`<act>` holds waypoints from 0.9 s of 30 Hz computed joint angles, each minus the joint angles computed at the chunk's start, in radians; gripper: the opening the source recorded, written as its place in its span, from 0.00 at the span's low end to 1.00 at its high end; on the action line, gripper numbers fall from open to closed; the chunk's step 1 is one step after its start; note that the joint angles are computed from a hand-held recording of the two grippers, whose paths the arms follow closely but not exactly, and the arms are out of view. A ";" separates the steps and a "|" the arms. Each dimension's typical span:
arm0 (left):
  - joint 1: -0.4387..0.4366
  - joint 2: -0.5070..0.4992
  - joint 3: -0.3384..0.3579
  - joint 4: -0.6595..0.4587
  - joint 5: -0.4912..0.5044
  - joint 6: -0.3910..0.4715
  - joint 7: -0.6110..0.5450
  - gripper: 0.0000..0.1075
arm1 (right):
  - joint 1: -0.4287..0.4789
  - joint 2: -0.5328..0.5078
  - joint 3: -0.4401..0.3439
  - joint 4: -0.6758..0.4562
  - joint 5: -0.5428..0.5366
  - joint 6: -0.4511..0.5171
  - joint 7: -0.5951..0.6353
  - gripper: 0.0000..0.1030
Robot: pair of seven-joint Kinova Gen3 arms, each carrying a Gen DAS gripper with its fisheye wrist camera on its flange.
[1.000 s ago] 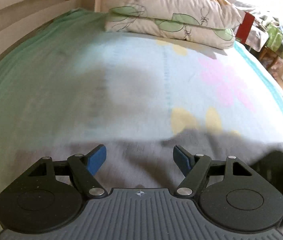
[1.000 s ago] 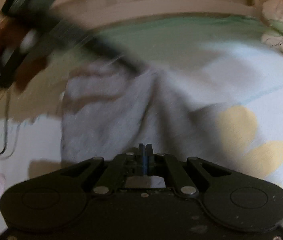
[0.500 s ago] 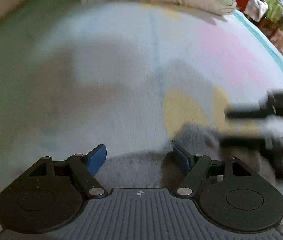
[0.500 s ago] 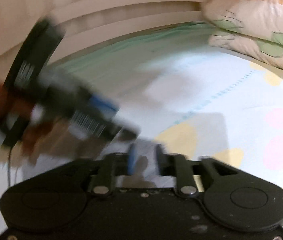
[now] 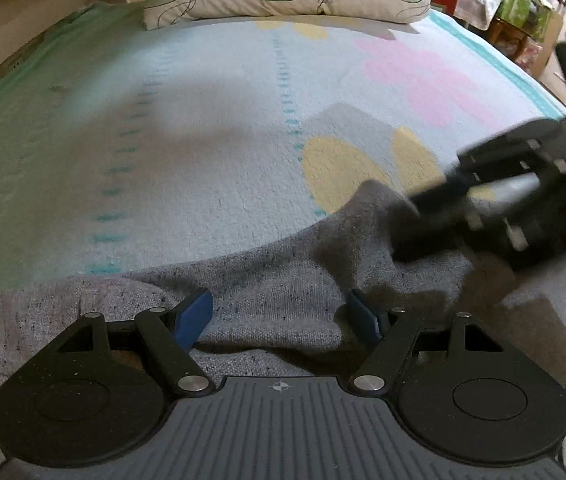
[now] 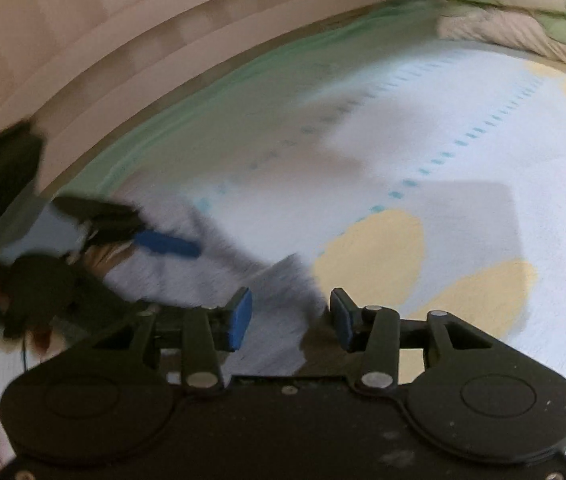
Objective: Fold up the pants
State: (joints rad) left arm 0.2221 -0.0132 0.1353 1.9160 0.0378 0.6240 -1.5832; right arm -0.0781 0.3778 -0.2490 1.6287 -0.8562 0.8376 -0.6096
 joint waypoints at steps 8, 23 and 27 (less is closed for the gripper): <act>0.022 -0.022 0.025 0.042 -0.100 -0.050 0.087 0.68 | -0.024 -0.056 0.017 0.054 0.025 0.006 0.078 0.35; 0.010 -0.115 0.027 0.052 -0.083 -0.031 0.106 0.67 | 0.004 0.100 -0.019 -0.083 -0.043 0.038 -0.162 0.37; 0.030 -0.206 0.036 0.101 -0.067 0.013 0.081 0.67 | 0.013 0.078 -0.028 -0.075 -0.044 0.036 -0.158 0.37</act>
State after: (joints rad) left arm 0.2523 -0.2190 0.1712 2.0173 -0.0288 0.6370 -1.5017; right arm -0.0647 0.4561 -0.2770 1.5540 -0.9000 0.8737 -0.7675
